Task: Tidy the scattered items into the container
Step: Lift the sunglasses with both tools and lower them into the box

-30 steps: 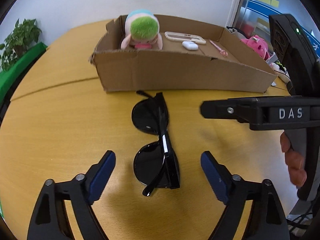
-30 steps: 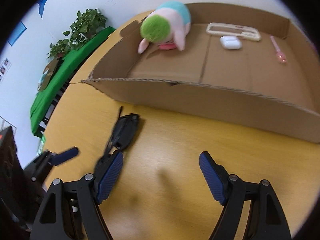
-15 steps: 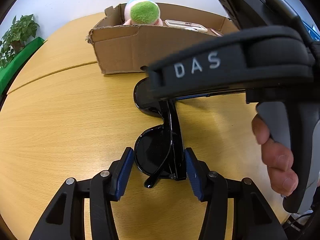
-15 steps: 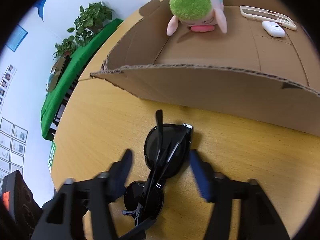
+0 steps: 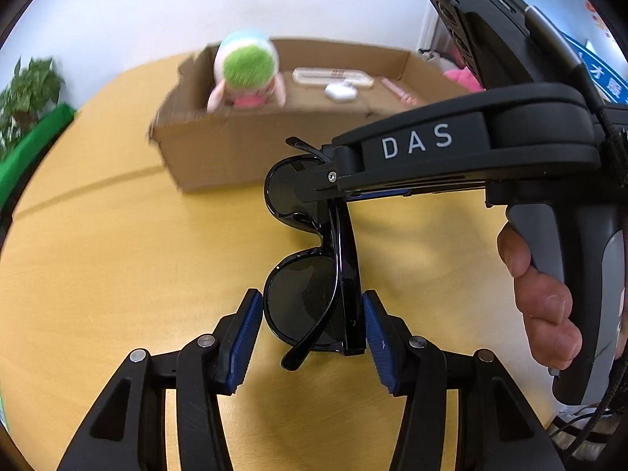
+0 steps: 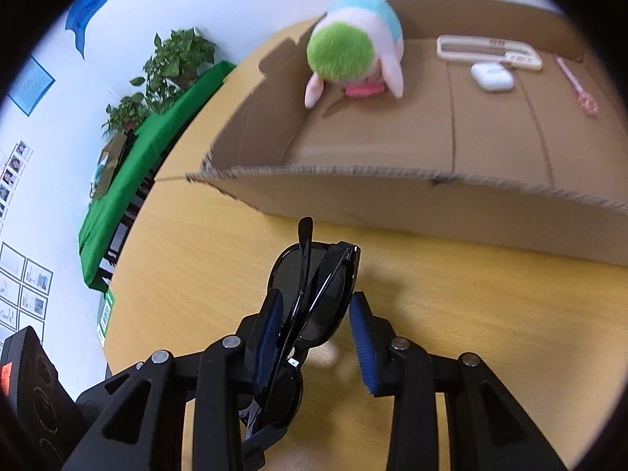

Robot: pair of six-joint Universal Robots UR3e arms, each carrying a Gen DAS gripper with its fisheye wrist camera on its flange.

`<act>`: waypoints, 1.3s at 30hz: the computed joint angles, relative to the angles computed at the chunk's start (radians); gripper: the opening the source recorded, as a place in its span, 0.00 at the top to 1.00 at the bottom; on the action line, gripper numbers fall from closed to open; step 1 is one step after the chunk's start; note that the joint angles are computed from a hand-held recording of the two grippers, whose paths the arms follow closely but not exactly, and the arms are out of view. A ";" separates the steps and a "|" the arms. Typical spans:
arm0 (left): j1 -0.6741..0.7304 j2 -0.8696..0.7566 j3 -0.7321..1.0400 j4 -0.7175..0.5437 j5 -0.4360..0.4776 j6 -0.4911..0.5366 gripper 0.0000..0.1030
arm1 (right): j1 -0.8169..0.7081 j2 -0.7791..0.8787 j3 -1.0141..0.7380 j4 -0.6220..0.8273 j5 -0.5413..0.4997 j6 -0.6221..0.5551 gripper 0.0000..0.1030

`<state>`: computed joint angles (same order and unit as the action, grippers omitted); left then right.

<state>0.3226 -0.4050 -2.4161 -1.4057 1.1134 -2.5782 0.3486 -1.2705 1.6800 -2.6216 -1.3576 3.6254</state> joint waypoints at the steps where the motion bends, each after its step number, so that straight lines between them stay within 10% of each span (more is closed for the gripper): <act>1: -0.039 -0.038 0.014 0.054 0.011 -0.035 0.46 | -0.005 -0.025 0.003 0.005 -0.009 -0.005 0.67; 17: -0.592 -0.779 0.567 0.610 0.315 -0.398 0.46 | -0.277 -0.213 -0.296 0.310 0.067 -0.168 0.68; 35: -0.778 -1.731 1.735 0.245 0.348 -0.624 0.46 | -0.605 0.391 -1.402 1.146 0.161 -0.430 0.69; 39: -0.761 -1.832 1.822 0.165 0.286 -0.636 0.76 | -0.619 0.470 -1.396 1.151 0.162 -0.456 0.82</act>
